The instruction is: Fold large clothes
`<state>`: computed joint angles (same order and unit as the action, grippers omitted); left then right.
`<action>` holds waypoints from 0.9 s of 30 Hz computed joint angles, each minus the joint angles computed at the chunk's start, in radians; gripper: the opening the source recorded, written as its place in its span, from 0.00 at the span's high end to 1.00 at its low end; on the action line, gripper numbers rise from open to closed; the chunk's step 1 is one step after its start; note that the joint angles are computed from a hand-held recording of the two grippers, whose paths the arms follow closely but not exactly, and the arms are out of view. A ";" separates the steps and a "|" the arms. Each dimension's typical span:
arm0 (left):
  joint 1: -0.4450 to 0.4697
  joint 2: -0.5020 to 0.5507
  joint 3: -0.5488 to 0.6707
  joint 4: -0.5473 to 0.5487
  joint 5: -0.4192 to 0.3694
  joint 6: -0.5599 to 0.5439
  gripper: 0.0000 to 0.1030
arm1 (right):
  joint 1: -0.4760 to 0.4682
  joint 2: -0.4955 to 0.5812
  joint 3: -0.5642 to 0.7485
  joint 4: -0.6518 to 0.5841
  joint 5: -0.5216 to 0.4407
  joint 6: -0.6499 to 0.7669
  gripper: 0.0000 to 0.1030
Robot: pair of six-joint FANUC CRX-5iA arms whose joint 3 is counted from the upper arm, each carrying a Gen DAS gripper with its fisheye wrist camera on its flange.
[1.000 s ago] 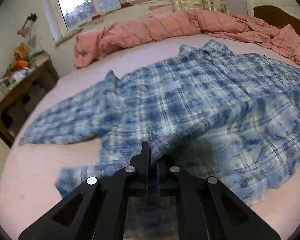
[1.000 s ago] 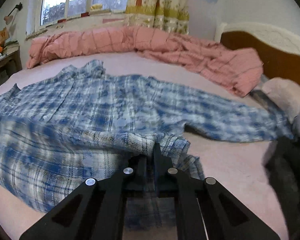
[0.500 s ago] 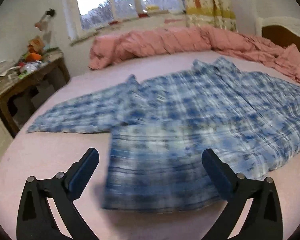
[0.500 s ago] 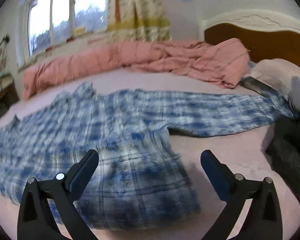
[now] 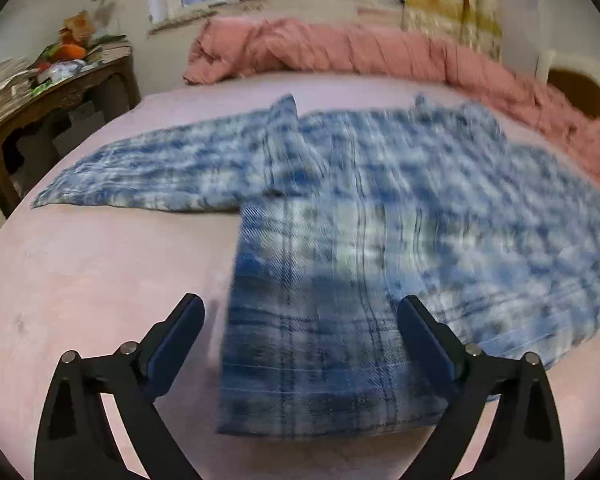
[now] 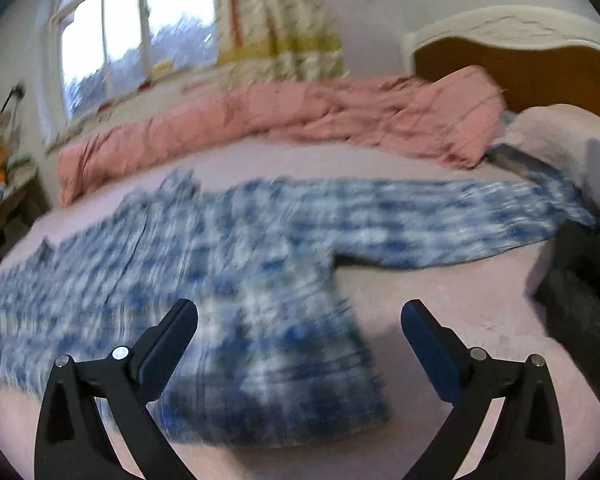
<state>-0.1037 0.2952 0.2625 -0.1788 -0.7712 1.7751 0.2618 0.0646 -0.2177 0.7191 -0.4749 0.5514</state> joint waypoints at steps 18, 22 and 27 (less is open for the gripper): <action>0.124 -0.063 -0.201 0.458 0.110 -0.276 0.88 | -0.045 0.074 0.215 -0.484 -0.191 0.364 0.11; 0.109 -0.113 -0.189 0.361 0.134 -0.213 0.90 | -0.049 0.109 0.271 -0.535 -0.252 0.451 0.82; 0.114 -0.122 -0.179 0.353 0.088 -0.236 0.89 | -0.035 0.052 0.159 -0.362 -0.106 0.341 0.92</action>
<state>0.0099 0.1728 0.0834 0.1739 -0.6830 1.5393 0.2268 0.1167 -0.0585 0.3567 -0.5804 0.8925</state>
